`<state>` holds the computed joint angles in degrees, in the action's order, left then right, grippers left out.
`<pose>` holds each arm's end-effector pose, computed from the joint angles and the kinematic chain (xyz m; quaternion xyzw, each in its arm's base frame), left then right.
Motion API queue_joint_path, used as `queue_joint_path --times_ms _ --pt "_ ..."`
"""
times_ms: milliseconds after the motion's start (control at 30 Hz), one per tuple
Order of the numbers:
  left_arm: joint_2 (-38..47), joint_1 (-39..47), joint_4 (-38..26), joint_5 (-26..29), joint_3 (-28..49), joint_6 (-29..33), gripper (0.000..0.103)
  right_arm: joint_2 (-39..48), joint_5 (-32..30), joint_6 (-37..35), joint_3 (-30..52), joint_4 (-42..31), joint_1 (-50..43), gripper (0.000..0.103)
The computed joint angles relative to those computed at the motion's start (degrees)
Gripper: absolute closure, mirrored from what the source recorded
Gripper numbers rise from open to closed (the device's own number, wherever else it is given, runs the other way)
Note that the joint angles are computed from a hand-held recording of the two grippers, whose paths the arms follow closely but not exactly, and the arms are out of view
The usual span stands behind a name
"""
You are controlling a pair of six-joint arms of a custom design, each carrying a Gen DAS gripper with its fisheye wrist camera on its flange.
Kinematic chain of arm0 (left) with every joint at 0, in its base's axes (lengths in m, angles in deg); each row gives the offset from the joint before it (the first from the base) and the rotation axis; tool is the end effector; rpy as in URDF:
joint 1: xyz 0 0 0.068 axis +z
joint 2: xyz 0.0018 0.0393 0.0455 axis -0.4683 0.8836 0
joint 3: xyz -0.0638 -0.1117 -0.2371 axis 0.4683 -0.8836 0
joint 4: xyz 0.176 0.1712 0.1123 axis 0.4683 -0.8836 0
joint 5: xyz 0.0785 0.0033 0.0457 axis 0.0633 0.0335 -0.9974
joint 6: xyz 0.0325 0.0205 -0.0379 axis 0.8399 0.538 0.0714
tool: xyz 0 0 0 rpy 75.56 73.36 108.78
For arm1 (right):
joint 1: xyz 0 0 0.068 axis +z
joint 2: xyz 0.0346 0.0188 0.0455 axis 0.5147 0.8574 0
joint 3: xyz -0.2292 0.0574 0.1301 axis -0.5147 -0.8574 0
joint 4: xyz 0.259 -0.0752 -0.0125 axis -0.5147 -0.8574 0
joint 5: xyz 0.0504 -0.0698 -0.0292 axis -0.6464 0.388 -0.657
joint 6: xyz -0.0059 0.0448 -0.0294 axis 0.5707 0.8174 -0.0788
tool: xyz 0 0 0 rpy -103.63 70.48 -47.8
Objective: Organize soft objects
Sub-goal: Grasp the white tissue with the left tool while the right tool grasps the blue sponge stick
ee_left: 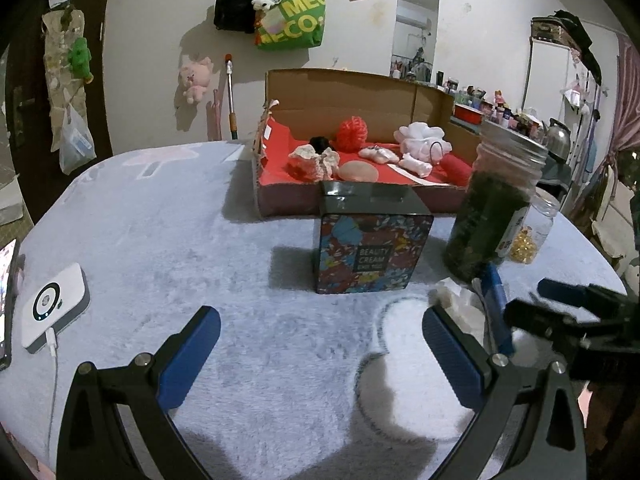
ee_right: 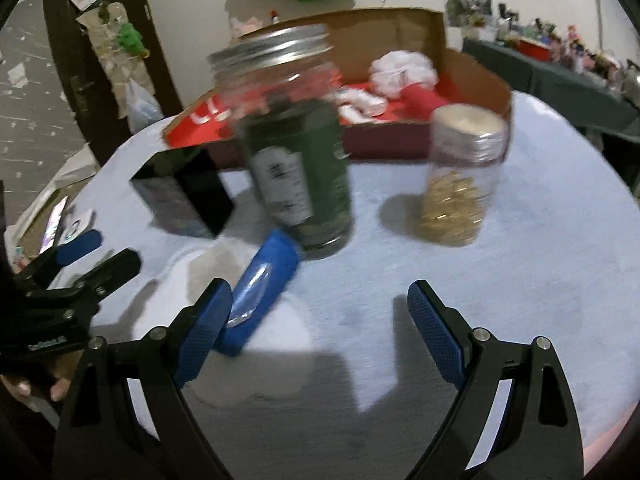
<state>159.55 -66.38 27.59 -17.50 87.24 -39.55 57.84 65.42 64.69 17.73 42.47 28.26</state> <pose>0.2424 -0.1752 0.1135 0.0396 0.8943 -0.0594 0.4418 0.2754 -0.0016 0.1183 -0.0628 0.9166 0.1313 0.3723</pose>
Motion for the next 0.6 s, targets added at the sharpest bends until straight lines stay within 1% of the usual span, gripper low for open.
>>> queue_joint_path --times_ms 33,100,167,233,300,333,400,433,500,567,600 --pt "-0.01 0.2 -0.03 0.26 0.04 0.06 0.0 0.32 0.2 0.1 -0.04 0.13 0.74 0.013" --pt "-0.01 0.15 0.17 0.27 0.0 0.06 0.0 1.35 2.99 0.04 -0.05 0.7 2.62 0.013" --pt "0.1 -0.06 0.2 0.43 0.11 -0.15 0.0 0.92 3.8 -0.25 -0.73 1.32 2.76 0.013" --pt "0.37 -0.34 -0.09 1.08 0.6 -0.23 0.0 -0.11 6.35 -0.82 -1.44 1.67 2.37 0.013" --pt "0.89 -0.99 -0.34 1.48 1.27 0.0 0.0 -1.32 10.62 -1.66 -2.55 2.98 0.8 0.013" --pt "1.22 -1.38 -0.54 1.47 1.68 0.21 0.0 -1.43 11.01 -2.28 -2.76 3.19 -0.54 0.013" --pt "2.08 -2.16 -1.05 1.03 2.6 1.0 0.0 -0.94 8.99 -2.55 -1.99 2.03 -5.15 0.013" --pt "2.32 -2.53 -1.39 0.63 3.09 1.07 0.0 -1.0 6.56 -2.34 -1.58 1.12 -7.33 0.013" --pt "2.48 -2.78 -1.39 0.06 3.29 1.45 0.0 -0.88 -0.66 -2.0 0.12 -2.13 -10.74 0.013" --pt "2.26 -2.69 -1.55 -0.22 3.06 1.27 0.0 -0.49 -5.73 -1.89 1.73 -5.08 -11.24 0.013" --pt "1.92 -2.57 -1.6 -0.34 2.74 0.96 0.0 -0.35 -6.65 -1.86 2.15 -5.74 -10.27 0.013"
